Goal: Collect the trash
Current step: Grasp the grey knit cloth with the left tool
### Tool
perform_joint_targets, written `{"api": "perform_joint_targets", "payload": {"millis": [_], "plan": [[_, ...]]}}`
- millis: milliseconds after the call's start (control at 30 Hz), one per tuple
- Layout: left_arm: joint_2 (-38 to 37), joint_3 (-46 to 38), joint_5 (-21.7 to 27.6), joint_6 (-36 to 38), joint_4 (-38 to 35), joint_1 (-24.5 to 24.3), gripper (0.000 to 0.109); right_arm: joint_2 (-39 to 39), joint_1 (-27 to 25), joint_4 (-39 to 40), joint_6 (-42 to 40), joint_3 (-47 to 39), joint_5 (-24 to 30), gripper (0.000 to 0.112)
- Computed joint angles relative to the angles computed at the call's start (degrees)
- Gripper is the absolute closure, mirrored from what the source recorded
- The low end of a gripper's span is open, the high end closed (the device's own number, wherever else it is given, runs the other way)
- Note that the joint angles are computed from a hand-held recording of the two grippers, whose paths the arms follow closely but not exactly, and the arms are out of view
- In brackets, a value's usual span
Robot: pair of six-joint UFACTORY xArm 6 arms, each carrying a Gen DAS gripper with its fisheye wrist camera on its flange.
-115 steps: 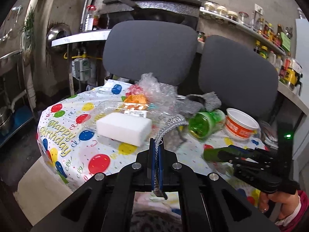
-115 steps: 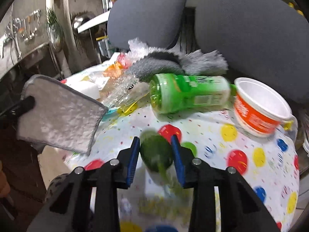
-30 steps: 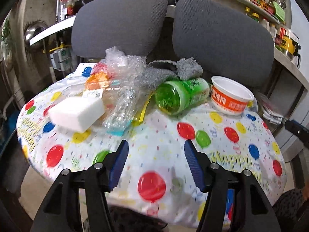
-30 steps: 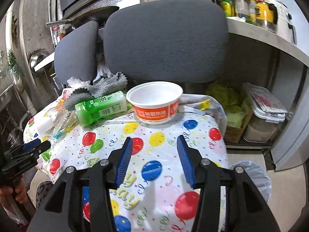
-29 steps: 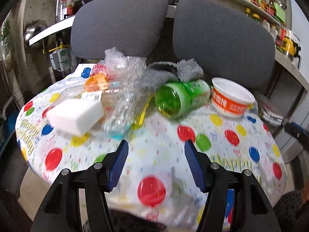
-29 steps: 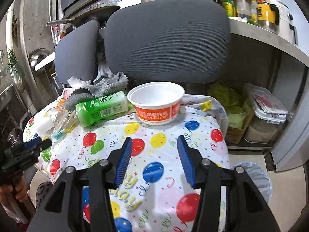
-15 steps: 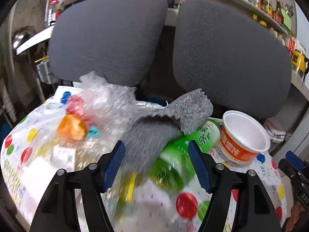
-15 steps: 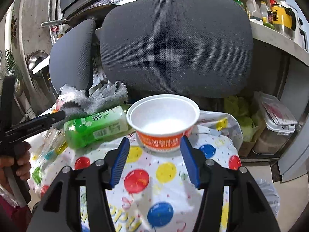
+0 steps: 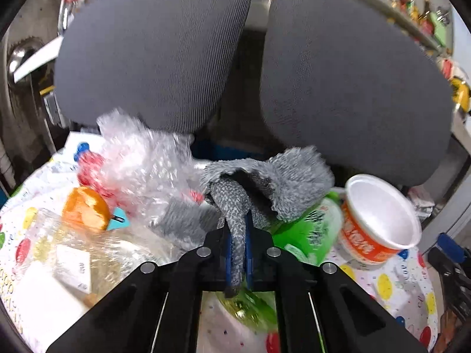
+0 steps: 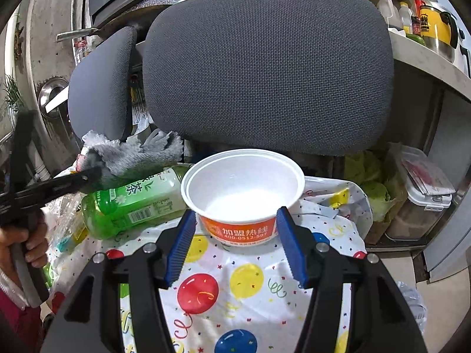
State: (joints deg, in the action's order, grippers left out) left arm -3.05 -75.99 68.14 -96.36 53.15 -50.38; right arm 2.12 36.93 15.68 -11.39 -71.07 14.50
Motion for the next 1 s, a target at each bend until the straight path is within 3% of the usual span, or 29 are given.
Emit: {"api": "perform_joint_targets", "payload": {"millis": [267,367,533,633,800,900,1000], "plan": [[-4.0,0.8,11.0,-6.1,3.8,-11.8,0.102,-2.5,0.2,-1.4,1.3,2.5,1.3,0.052],[-5.3,3.5,5.3,-5.5,-2.7,-11.2,0.102,-3.4,1.3,-0.5,0.2,3.6,2.0,0.051],[-5.6,3.6,10.2,-7.8,-0.6,-11.6,0.102,-4.9,2.7,-2.3,0.7,4.9,1.7,0.051],[-5.3,2.8,12.2,-4.4,-1.5,-9.4,0.102,-5.2,2.9,-3.2,1.9,5.2,1.4,0.051],[-3.3,1.7,8.7,3.8,-6.8,-3.7,0.102,-4.7,3.2,-3.9,2.3,4.9,1.4,0.051],[-1.7,1.2,4.2,9.1,-9.3,-3.2,0.102,-4.1,3.4,-2.0,1.0,4.3,1.7,0.051],[-2.1,3.0,-1.3,10.5,-10.9,-3.8,0.102,-3.8,4.0,1.3,-1.3,4.2,1.3,0.040]]}}
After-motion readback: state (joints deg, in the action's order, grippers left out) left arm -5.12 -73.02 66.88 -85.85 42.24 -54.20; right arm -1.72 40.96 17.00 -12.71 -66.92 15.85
